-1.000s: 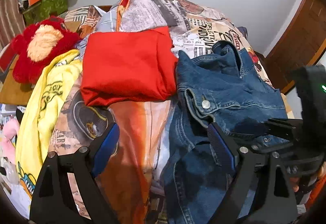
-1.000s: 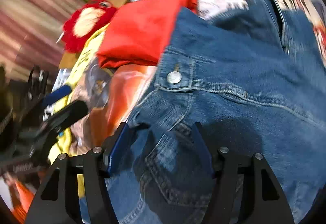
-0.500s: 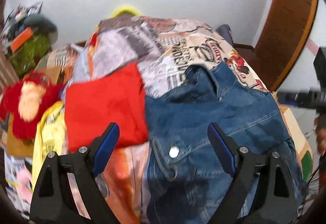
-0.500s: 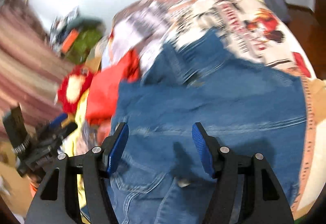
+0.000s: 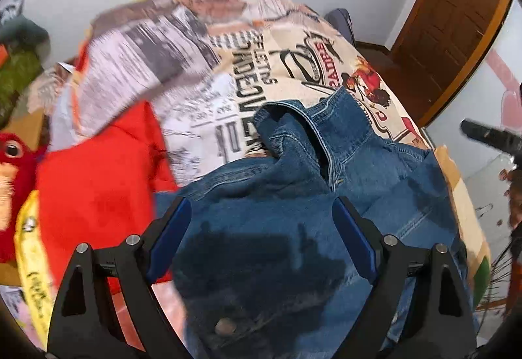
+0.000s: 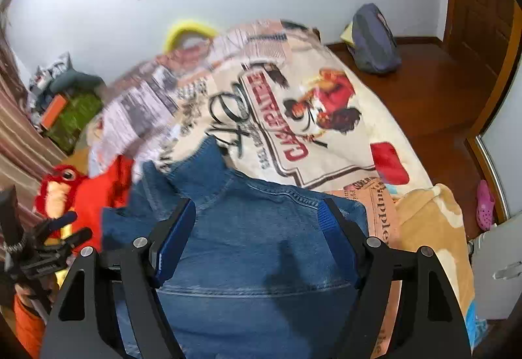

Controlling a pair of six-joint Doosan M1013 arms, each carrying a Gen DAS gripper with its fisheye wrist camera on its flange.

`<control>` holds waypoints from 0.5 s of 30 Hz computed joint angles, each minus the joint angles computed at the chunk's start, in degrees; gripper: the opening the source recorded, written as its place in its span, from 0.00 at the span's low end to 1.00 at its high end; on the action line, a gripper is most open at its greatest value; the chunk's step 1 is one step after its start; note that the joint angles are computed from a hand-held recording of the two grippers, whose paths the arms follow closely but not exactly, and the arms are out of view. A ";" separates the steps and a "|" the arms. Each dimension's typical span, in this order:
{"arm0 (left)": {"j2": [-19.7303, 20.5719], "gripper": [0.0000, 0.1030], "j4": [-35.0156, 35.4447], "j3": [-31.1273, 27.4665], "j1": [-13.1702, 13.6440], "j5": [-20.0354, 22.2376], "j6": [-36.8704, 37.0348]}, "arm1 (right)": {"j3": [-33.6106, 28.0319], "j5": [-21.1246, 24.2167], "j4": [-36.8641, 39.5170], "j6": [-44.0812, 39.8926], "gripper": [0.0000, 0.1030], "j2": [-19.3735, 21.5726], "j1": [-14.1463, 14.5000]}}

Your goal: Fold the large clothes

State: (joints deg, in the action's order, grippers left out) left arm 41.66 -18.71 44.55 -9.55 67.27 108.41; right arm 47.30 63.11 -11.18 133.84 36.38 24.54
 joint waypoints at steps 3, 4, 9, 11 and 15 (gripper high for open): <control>4.21 0.85 -0.95 -5.74 -0.44 4.05 -1.81 | -3.09 2.00 2.58 -3.06 0.72 3.26 -0.58; 5.05 0.82 -1.30 -6.92 -0.48 4.70 -2.00 | -3.36 1.98 3.47 -4.54 0.72 3.83 -0.88; 11.75 0.77 -1.80 -17.01 -0.93 10.34 -5.18 | -11.53 4.74 7.10 -8.36 0.72 10.25 -1.53; 14.62 0.76 -3.63 -21.47 -0.79 13.62 -6.46 | -14.95 5.58 8.91 -9.11 0.72 12.64 -1.80; 19.02 0.65 -8.15 -27.96 -0.39 17.65 -8.67 | -23.78 9.42 11.15 -10.47 0.48 18.37 -2.03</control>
